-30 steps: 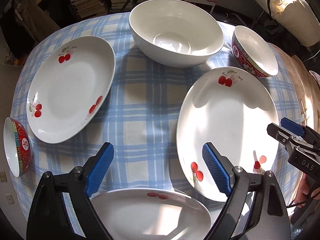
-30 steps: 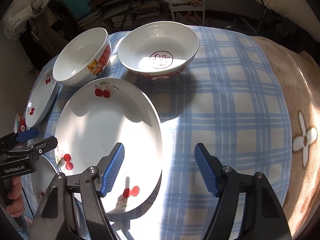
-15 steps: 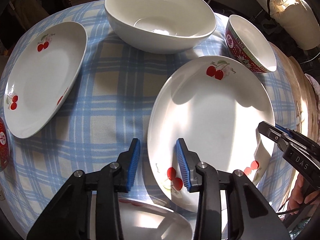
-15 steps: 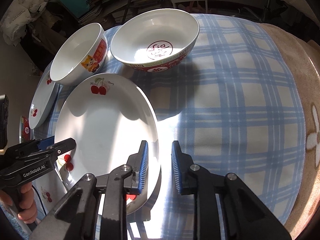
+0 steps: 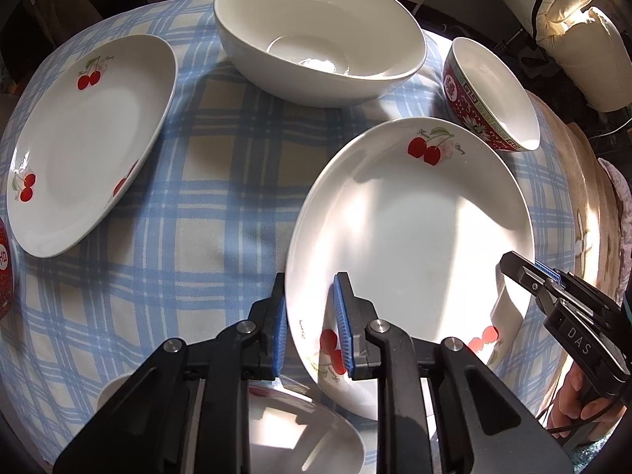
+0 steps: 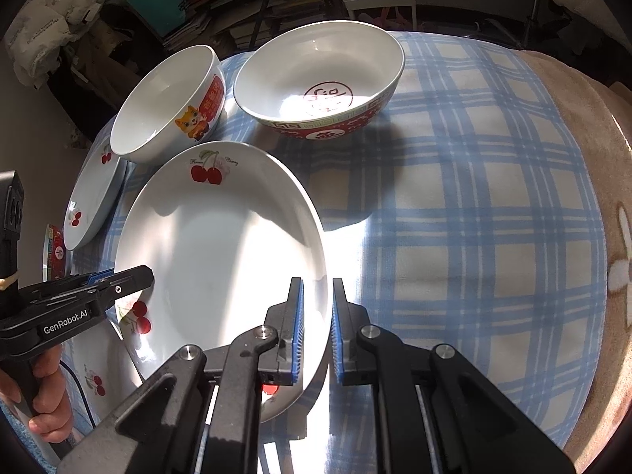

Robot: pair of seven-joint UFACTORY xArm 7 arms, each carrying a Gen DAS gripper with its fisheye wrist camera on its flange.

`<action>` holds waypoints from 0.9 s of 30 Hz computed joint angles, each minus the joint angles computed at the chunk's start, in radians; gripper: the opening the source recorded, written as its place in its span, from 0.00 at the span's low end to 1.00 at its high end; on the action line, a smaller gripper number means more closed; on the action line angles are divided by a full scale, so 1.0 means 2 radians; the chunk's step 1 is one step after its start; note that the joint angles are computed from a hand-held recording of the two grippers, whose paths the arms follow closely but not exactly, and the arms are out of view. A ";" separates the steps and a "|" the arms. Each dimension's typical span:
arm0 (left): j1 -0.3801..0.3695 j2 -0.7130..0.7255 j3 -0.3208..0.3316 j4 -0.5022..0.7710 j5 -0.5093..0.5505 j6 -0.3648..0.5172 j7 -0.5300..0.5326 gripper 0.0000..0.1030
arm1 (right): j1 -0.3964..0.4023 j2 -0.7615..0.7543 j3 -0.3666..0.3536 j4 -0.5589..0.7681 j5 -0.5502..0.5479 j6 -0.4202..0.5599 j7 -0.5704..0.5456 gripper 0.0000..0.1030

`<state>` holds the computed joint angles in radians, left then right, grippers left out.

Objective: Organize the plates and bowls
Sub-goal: 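Carry the second plate with both tools and lower it onto the other plate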

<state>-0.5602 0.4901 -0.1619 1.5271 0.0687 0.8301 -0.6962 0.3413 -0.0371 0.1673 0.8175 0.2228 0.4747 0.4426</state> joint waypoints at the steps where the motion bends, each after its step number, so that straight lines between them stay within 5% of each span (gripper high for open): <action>1: 0.001 0.002 -0.002 0.005 -0.002 0.005 0.003 0.21 | 0.000 -0.004 0.000 -0.003 -0.001 -0.001 0.001 0.13; 10: -0.006 -0.026 -0.003 -0.006 0.006 0.013 -0.001 0.20 | 0.004 -0.035 -0.001 -0.020 0.006 -0.005 -0.003 0.12; 27: 0.026 -0.166 -0.017 -0.143 -0.001 -0.003 -0.007 0.20 | 0.035 -0.070 0.011 -0.013 0.013 -0.006 0.011 0.10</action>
